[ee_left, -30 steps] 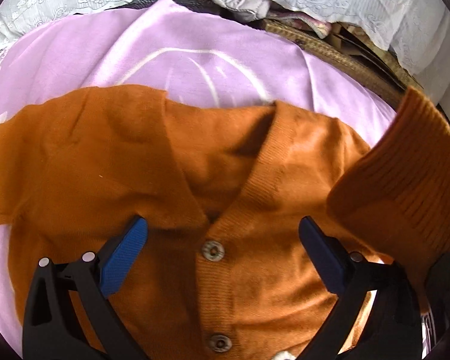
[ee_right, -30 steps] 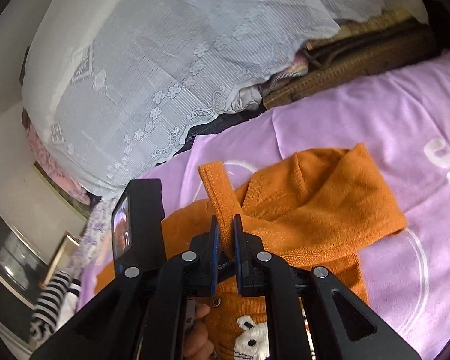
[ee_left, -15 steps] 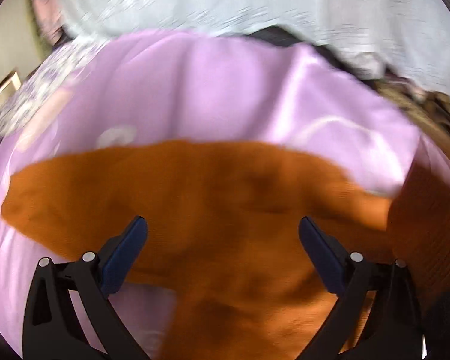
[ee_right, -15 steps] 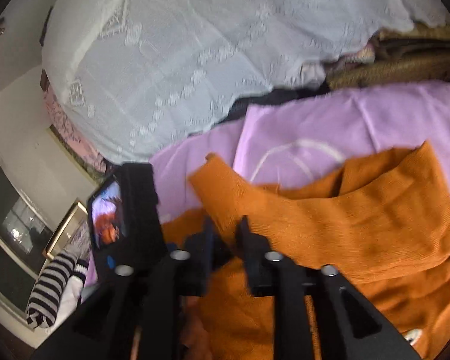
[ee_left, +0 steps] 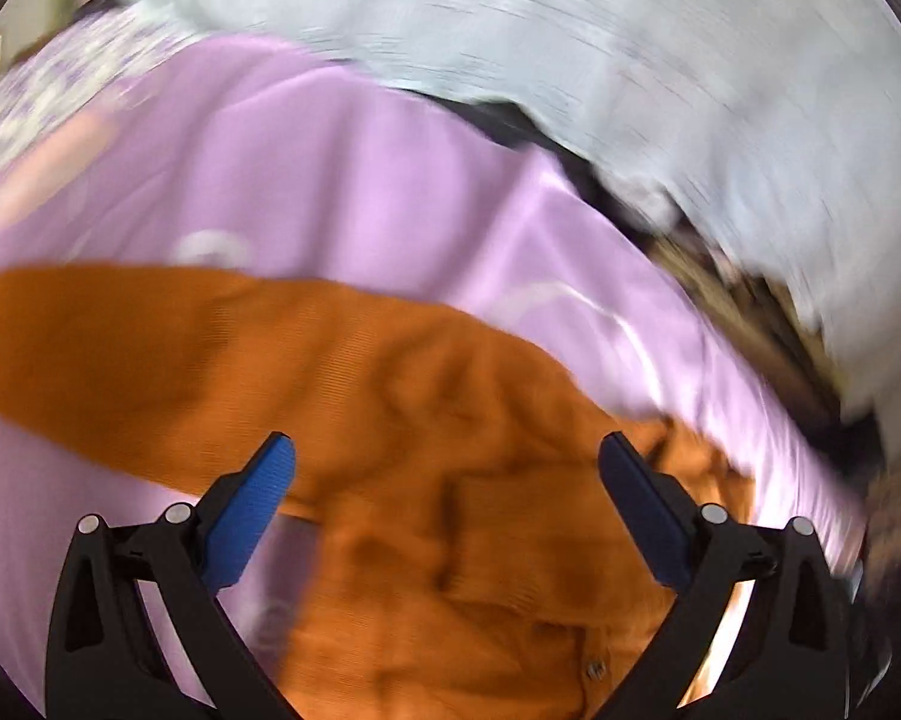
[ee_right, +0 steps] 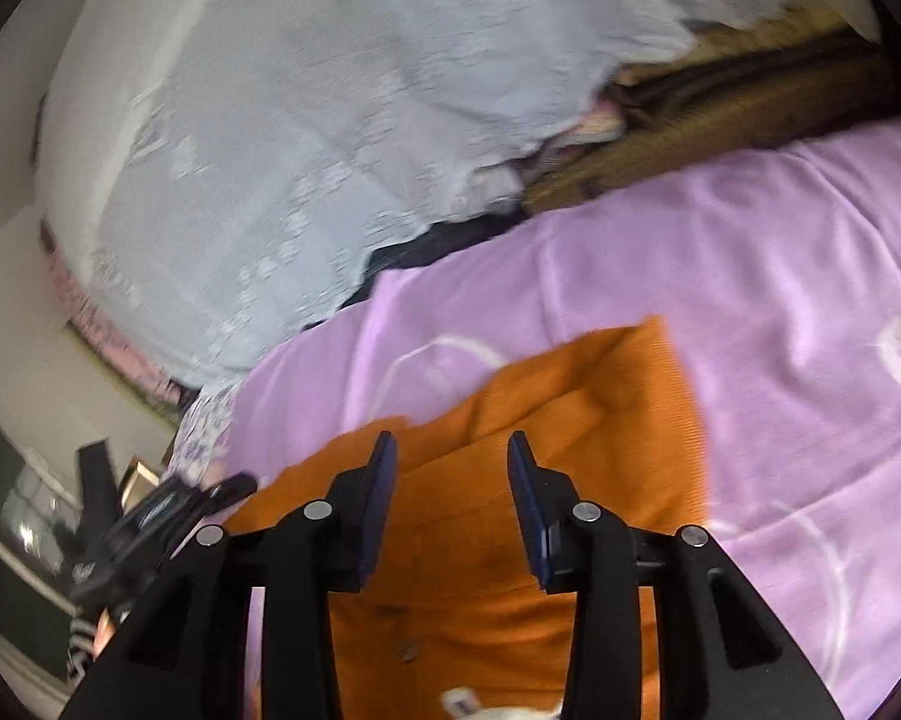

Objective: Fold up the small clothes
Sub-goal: 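Carry the gripped sleeve across the cardigan body with the right tool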

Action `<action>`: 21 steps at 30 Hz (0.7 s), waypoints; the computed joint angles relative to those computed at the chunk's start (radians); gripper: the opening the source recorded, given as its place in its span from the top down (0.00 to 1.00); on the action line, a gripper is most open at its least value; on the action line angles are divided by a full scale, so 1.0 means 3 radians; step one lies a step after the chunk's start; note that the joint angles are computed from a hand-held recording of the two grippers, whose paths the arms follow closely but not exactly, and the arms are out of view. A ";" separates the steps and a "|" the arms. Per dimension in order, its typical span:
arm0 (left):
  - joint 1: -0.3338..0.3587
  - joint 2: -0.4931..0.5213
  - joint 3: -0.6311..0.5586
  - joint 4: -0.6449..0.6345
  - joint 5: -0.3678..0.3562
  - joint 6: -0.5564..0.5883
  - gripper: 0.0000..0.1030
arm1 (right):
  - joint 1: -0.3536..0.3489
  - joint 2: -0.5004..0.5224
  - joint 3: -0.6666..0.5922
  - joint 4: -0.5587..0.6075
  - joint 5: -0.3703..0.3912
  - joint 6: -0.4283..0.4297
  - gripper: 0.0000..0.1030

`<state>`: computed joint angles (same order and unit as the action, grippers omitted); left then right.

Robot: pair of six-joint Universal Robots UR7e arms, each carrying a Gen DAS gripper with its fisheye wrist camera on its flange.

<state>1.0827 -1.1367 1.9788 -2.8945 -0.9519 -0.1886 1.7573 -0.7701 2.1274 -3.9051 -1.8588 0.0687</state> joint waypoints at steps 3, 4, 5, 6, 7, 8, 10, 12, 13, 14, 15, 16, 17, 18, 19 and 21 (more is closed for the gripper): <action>-0.0096 0.0200 0.0019 0.0177 0.0063 0.0394 0.04 | -0.0264 -0.0070 -0.0003 0.0284 0.0083 0.0217 0.69; -0.0113 0.0337 -0.0030 0.0253 0.0229 0.0444 0.04 | -0.0358 -0.0076 -0.0023 0.0416 0.0024 0.0308 0.78; -0.0118 0.0501 -0.0121 0.0420 0.0484 0.0404 0.04 | -0.0454 -0.0076 -0.0022 0.0459 0.0059 0.0385 0.99; -0.0092 0.0643 -0.0172 0.0455 0.0634 0.0416 0.04 | -0.0563 -0.0081 0.0013 0.0423 0.0232 0.0434 1.00; -0.0113 0.0647 -0.0147 0.0350 0.0660 0.0442 0.04 | -0.0657 -0.0124 0.0058 0.0430 0.0440 0.0621 1.00; -0.0138 0.0632 -0.0133 0.0323 0.0689 0.0445 0.04 | -0.0681 -0.0165 0.0097 0.0417 0.0508 0.0716 1.00; -0.0156 0.0594 -0.0132 0.0376 0.0735 0.0418 0.04 | -0.0538 -0.0153 0.0114 0.0216 0.0226 0.0542 0.94; -0.0172 0.0541 -0.0111 0.0406 0.0786 0.0303 0.04 | -0.0319 -0.0122 0.0083 0.0127 -0.0124 0.0300 0.94; -0.0180 0.0497 -0.0085 0.0390 0.0783 0.0292 0.04 | -0.0264 -0.0134 0.0092 0.0157 -0.0089 0.0223 0.94; -0.0194 0.0471 -0.0064 0.0341 0.0780 0.0305 0.04 | -0.0220 -0.0141 0.0106 0.0216 -0.0043 0.0191 0.94; -0.0205 0.0436 -0.0036 0.0288 0.0774 0.0341 0.04 | -0.0189 -0.0147 0.0090 0.0294 -0.0043 0.0175 0.93; -0.0206 0.0417 -0.0026 0.0286 0.0765 0.0354 0.04 | -0.0143 -0.0120 0.0080 0.0374 -0.0094 0.0156 0.88; -0.0195 0.0428 -0.0030 0.0313 0.0756 0.0349 0.04 | -0.0126 -0.0090 0.0067 0.0468 -0.0135 0.0164 0.73; -0.0174 0.0446 -0.0069 0.0480 0.0752 0.0283 0.04 | -0.0140 -0.0049 0.0055 0.0594 -0.0175 0.0191 0.67; -0.0145 0.0487 -0.0110 0.0648 0.0752 0.0222 0.04 | -0.0166 0.0026 0.0049 0.0601 -0.0205 0.0166 0.68; -0.0151 0.0523 -0.0095 0.0565 0.0807 0.0256 0.04 | -0.0154 0.0112 0.0055 0.0431 -0.0313 0.0011 0.77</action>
